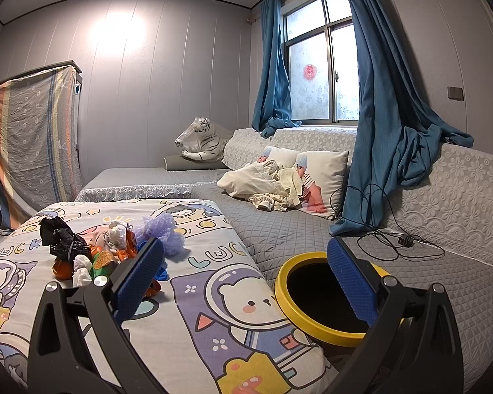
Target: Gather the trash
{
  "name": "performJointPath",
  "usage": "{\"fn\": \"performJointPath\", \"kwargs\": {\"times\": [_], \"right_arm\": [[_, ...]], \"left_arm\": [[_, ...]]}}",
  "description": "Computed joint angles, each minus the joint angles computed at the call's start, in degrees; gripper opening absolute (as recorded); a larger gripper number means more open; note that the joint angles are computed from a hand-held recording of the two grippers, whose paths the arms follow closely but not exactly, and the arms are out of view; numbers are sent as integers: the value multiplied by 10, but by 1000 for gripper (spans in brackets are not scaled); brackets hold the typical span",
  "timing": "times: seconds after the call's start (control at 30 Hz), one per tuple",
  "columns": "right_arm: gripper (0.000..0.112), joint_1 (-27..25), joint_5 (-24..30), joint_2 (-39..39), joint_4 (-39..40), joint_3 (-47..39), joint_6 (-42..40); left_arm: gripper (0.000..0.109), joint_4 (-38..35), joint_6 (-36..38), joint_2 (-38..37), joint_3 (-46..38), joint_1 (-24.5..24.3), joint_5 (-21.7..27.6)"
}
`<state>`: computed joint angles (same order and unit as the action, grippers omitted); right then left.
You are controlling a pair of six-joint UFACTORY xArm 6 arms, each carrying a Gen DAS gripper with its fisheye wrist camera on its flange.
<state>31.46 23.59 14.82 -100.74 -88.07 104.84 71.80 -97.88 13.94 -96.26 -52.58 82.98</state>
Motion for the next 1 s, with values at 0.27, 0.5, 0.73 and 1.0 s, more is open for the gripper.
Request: {"fn": "performJointPath", "kwargs": {"times": [0.27, 0.5, 0.73, 1.0], "right_arm": [[95, 0, 0, 0, -1, 0, 1], [95, -1, 0, 0, 1, 0, 0], [95, 0, 3, 18, 15, -25, -6], [95, -41, -99, 39, -47, -47, 82]], "left_arm": [[95, 1, -8, 7, 3, 4, -6], [95, 1, -15, 3, 15, 4, -11], [95, 0, -19, 2, 26, 8, -12], [95, -25, -30, -61, 101, 49, -80]]}}
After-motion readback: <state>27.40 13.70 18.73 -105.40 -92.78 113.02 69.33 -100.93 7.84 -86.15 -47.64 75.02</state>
